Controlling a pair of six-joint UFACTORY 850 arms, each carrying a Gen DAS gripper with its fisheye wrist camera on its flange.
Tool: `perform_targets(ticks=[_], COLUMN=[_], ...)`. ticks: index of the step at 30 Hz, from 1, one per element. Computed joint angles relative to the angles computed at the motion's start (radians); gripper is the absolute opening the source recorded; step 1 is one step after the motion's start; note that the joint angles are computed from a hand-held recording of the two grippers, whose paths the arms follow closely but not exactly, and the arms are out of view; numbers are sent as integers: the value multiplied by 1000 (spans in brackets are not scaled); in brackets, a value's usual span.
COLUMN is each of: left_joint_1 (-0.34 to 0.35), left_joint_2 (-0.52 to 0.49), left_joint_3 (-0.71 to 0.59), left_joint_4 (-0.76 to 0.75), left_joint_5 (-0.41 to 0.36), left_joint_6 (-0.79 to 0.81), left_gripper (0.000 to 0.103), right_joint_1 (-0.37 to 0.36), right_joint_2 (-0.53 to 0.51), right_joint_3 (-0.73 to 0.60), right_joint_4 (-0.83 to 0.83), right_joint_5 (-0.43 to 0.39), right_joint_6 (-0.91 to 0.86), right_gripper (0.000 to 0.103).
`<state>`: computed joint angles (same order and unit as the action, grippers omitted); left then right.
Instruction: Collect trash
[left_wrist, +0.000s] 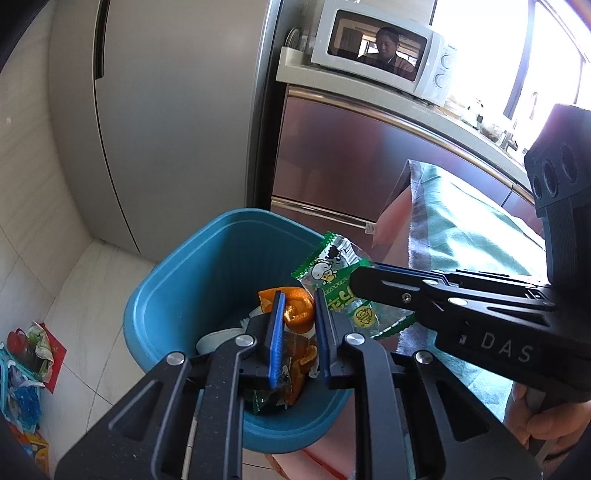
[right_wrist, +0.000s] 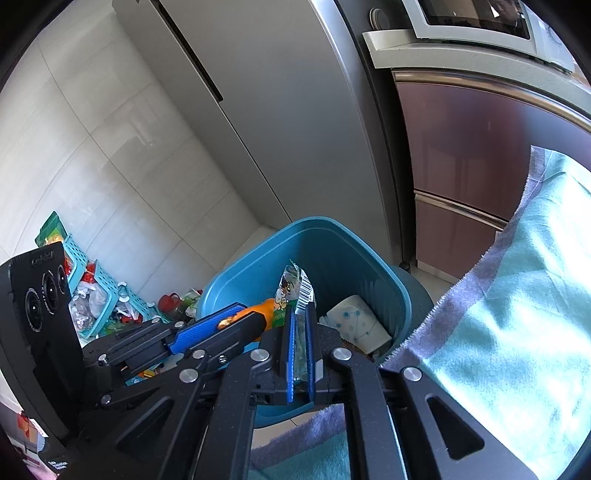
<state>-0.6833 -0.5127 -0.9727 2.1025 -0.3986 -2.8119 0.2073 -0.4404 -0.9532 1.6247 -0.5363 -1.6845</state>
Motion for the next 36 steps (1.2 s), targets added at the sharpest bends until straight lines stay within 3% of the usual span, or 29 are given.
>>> perform_targets(ticks=[10,17,19,28,31,34,36], left_joint_1=[26,32,31,14,-2,-27,-51], left_joint_2=[-40,-43,-36,27,57,86,104], left_joint_3=[-28,-21,-10,60,84,105,118], left_joint_4=[72,86,92,118,111,111,99], left_joint_5=[29,30,22,-28,-55,-92,-125], left_joint_6=[-87,-122,-134,-181,-171,-162,-137], left_gripper=[17,31,34,43,50,71,75], right_joint_1=[4,-10,-14,-29,-43,-63,-79], right_joint_2=[-14,-24,-33,-24,-5,35,75], right_joint_3=[-10,-20,-30,-15,10,55,96], right_joint_4=[6,6,-4,26,54,107,151], right_joint_5=[10,-7,-10,-18,-31,-39,-41], right_joint_6=[15,41,57,39,5,-70,-139], right_gripper=[11,15,22,25,27,35,38])
